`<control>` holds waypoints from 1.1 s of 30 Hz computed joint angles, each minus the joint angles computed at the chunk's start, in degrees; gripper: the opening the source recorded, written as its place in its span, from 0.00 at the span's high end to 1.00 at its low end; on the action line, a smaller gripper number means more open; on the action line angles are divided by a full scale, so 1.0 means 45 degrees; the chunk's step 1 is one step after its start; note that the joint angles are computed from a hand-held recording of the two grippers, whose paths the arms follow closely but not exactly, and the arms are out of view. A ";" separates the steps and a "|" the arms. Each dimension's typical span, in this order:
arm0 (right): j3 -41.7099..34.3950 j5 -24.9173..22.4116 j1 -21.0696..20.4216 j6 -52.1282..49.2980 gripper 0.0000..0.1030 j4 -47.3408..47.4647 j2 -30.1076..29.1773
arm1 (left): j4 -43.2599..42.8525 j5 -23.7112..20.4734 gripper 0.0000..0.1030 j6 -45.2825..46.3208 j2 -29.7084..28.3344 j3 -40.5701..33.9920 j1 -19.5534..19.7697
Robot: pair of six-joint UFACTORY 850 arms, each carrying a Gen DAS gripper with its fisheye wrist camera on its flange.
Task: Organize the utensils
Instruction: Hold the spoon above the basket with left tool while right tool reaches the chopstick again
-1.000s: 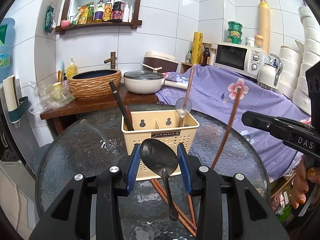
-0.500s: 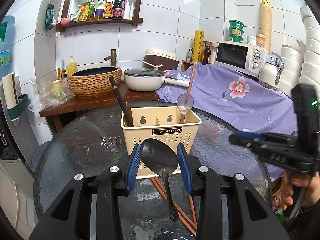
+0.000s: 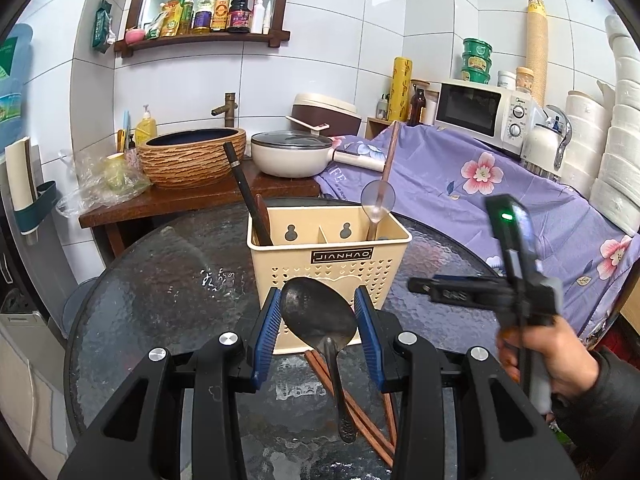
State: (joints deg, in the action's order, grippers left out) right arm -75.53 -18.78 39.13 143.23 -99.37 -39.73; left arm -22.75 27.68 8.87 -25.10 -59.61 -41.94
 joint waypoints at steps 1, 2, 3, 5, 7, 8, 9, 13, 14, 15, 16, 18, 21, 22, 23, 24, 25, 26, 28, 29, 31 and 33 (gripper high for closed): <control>-0.0296 0.0171 -0.0153 -0.0287 0.55 0.0343 -0.0229 | 0.0026 0.0003 0.65 -0.0038 -0.0018 -0.0004 0.0015; -0.0539 0.0310 -0.0266 -0.0758 0.55 0.0790 -0.0401 | 0.0083 -0.0003 0.65 -0.0111 -0.0044 -0.0015 0.0042; -0.0980 0.0416 -0.0417 -0.1744 0.58 0.1686 -0.0746 | 0.0127 -0.0014 0.65 -0.0184 -0.0072 -0.0032 0.0067; -0.1461 0.0566 -0.0613 -0.2329 0.62 0.2316 -0.1136 | 0.0298 -0.0018 0.65 -0.0434 -0.0115 -0.0033 0.0134; -0.1905 0.0823 -0.0802 -0.3210 0.65 0.3212 -0.1480 | 0.0366 -0.0042 0.65 -0.0492 -0.0169 -0.0055 0.0167; -0.2112 0.0788 -0.0840 -0.3816 0.66 0.3794 -0.1628 | 0.0381 -0.0067 0.65 -0.0474 -0.0208 -0.0076 0.0187; -0.2436 0.0679 -0.0875 -0.4704 0.66 0.4561 -0.1836 | 0.0407 -0.0073 0.65 -0.0496 -0.0240 -0.0085 0.0207; -0.3321 0.0364 -0.0986 -0.6079 0.67 0.5706 -0.2355 | 0.0542 -0.0072 0.65 -0.0699 -0.0299 -0.0103 0.0280; -0.3603 0.0328 -0.1035 -0.6710 0.67 0.6308 -0.2519 | 0.0612 -0.0054 0.65 -0.0790 -0.0308 -0.0099 0.0304; -0.3837 0.0259 -0.1057 -0.7224 0.68 0.6788 -0.2662 | 0.0679 -0.0053 0.65 -0.0876 -0.0318 -0.0110 0.0324; -0.4052 0.0212 -0.1089 -0.7666 0.68 0.7197 -0.2791 | 0.0728 -0.0044 0.65 -0.0949 -0.0328 -0.0116 0.0331; -0.4453 0.0036 -0.1118 -0.8377 0.71 0.7886 -0.3035 | 0.0790 0.0002 0.65 -0.1008 -0.0342 -0.0114 0.0349; -0.5023 -0.0329 -0.1148 -0.9467 0.71 0.9002 -0.3394 | 0.0672 0.0083 0.65 -0.0841 -0.0376 -0.0122 0.0337; -0.5267 -0.0417 -0.1179 -0.9953 0.71 0.9483 -0.3545 | 0.0672 0.0096 0.65 -0.0833 -0.0384 -0.0124 0.0342; -0.5528 -0.0576 -0.1199 -1.0426 0.72 0.9976 -0.3710 | 0.0718 0.0092 0.65 -0.0865 -0.0395 -0.0130 0.0355; -0.5665 -0.0690 -0.1207 -1.0613 0.72 1.0183 -0.3796 | 0.0762 0.0081 0.65 -0.0905 -0.0407 -0.0140 0.0371; -0.5822 -0.0744 -0.1228 -1.0805 0.73 1.0380 -0.3899 | 0.0706 0.0090 0.65 -0.0881 -0.0401 -0.0134 0.0354; -0.5894 -0.0761 -0.1247 -1.0852 0.74 1.0460 -0.3948 | 0.0715 0.0094 0.65 -0.0908 -0.0406 -0.0135 0.0355; -0.6117 -0.0880 -0.1293 -1.1083 0.75 1.0748 -0.4086 | 0.0762 0.0099 0.65 -0.0971 -0.0435 -0.0144 0.0374; -0.6260 -0.0989 -0.1319 -1.1352 0.76 1.1018 -0.4176 | 0.0783 0.0088 0.65 -0.0997 -0.0457 -0.0162 0.0385; -0.6281 -0.0828 -0.1395 -1.1421 0.77 1.1204 -0.4218 | 0.0845 0.0063 0.65 -0.1061 -0.0498 -0.0194 0.0407; -0.6405 -0.0832 -0.1430 -1.1500 0.79 1.1288 -0.4315 | 0.0866 0.0043 0.65 -0.1062 -0.0544 -0.0234 0.0418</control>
State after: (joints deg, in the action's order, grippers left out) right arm -104.35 -22.53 32.69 91.48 -48.58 -59.14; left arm -18.85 27.88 4.09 -27.54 -60.66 -40.06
